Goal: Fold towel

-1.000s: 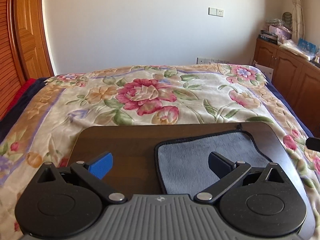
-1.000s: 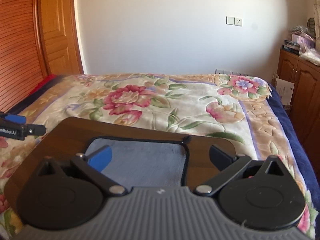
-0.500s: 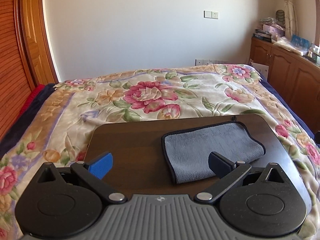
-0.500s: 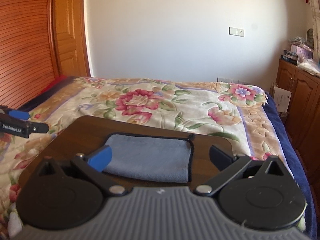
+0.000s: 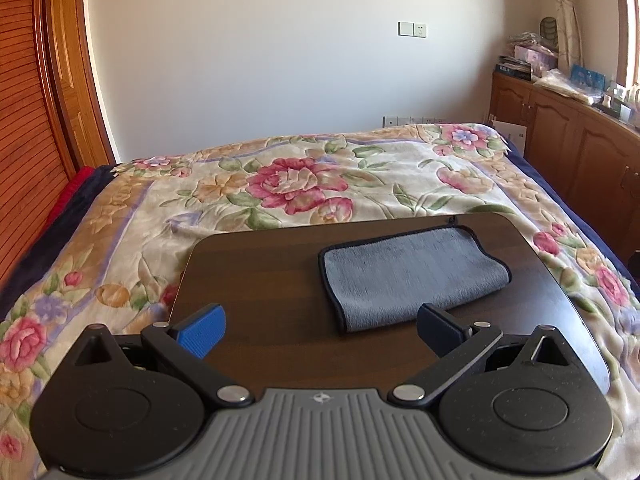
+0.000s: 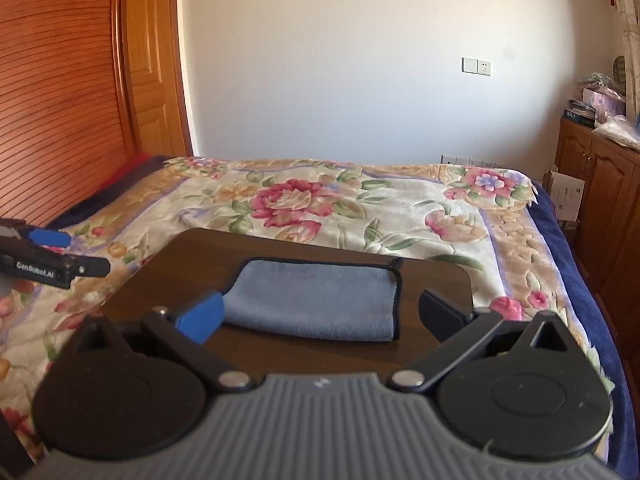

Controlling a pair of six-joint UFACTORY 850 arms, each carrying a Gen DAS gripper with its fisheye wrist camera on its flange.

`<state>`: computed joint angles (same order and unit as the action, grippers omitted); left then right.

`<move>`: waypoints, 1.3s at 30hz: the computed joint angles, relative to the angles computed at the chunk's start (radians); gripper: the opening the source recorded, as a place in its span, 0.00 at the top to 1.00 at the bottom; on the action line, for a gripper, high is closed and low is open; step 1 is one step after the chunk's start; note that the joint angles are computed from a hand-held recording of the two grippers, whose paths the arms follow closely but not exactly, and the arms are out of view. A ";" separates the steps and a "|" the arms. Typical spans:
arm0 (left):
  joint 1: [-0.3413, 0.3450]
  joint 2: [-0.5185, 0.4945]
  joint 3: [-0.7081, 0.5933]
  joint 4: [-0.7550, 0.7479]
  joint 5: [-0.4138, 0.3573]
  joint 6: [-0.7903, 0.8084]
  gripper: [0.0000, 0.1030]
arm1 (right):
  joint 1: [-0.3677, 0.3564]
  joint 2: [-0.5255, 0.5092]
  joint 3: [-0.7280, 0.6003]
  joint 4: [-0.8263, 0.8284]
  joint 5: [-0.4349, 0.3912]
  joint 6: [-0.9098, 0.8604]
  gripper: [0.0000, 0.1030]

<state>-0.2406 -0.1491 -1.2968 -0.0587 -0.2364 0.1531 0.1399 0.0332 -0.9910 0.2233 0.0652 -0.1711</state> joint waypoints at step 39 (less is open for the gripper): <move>-0.012 0.058 0.218 0.103 0.052 -0.138 0.03 | 0.070 0.006 0.125 0.682 0.044 -0.578 0.00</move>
